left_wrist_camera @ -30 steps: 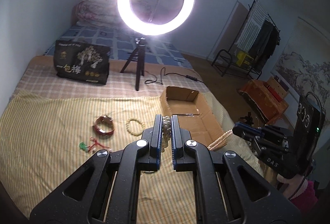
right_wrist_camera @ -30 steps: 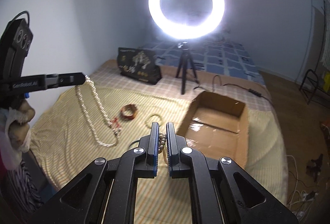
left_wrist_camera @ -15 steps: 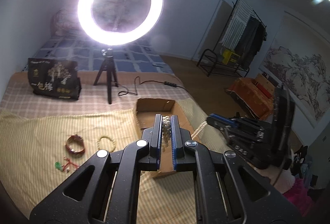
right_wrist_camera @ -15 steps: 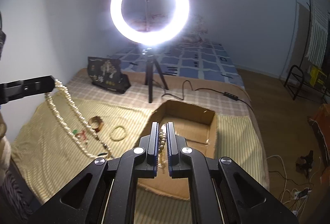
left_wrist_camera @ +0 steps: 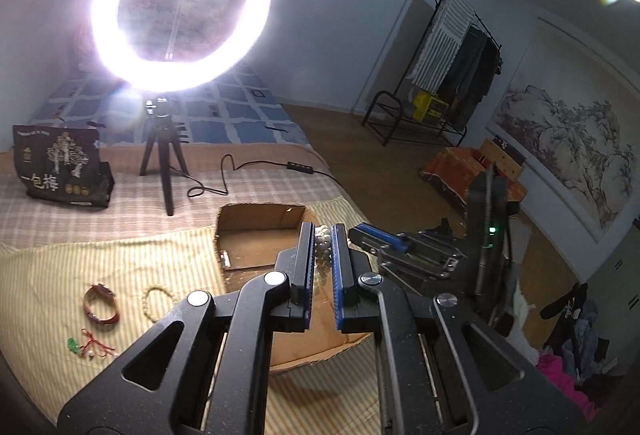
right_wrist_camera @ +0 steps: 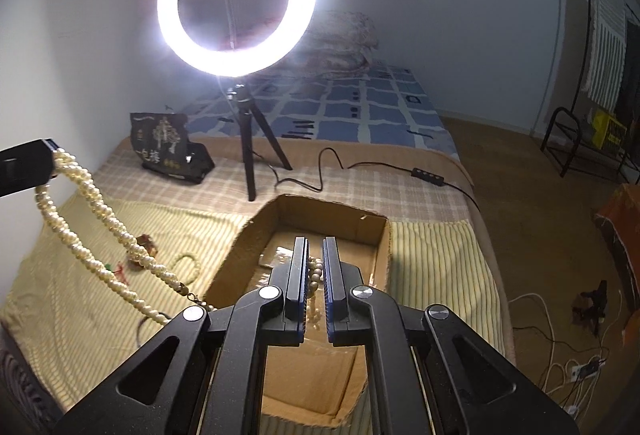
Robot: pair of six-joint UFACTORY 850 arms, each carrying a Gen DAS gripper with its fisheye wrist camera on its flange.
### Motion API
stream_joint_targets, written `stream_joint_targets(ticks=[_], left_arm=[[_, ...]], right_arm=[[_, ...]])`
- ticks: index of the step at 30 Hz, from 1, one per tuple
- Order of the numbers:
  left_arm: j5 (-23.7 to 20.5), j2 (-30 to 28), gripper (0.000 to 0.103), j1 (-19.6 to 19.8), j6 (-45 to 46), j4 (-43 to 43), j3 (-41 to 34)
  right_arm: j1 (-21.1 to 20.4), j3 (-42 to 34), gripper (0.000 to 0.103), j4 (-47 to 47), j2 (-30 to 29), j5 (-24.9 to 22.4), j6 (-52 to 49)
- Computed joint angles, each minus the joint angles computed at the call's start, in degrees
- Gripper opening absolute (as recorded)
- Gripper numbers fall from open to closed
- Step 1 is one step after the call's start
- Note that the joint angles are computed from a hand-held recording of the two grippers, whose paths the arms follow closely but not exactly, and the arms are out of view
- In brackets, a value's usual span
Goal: Organize jewelry
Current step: 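Lift both pearl strands and carry them over the cardboard box, then open the right tool to drop the coiled pearls while the left tool releases the necklace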
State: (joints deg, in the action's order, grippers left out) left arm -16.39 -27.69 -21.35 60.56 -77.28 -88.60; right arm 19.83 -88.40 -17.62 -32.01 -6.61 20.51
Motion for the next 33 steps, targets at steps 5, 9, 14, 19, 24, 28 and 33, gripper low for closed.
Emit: stream_joint_targets(ticks=[5,9,14,19,24,28,33], left_arm=[[-0.1,-2.7,0.005,-0.8,-5.6,5.9,-2.4],[-1.0,-4.7,0.005,-1.1,-12.8,13.3,-4.1],[-2.2,-6.5,0.005,-1.4,-18.8,19.6,-5.4],[-2.3,-7.4,0.005,-1.8,-22.5,23.9,-6.3],[-1.2,-7.2,0.006,-1.9,-24.9,26.5,-6.3],[-1.0,-7.0,0.007,-1.8,-26.0,27.5,-5.8],[-0.7,-6.5,0.007,-1.5,-27.2,28.8,-5.0]], right_arm=[[-0.8,-1.8,0.005,6.7,-2.0,-1.1,-6.3],[-1.4,-2.4,0.005,12.4,-3.0,-1.8,-11.7],[-1.8,-3.1,0.005,16.2,-3.8,-2.5,-15.6],[-2.0,-3.8,0.006,20.6,-4.6,-3.4,-19.7],[-2.1,-4.3,0.009,21.6,-4.9,-4.2,-20.3],[-1.9,-4.1,0.037,12.7,-4.8,-4.1,-11.0],[-1.9,-3.3,0.038,8.6,-4.0,-3.9,-6.4]])
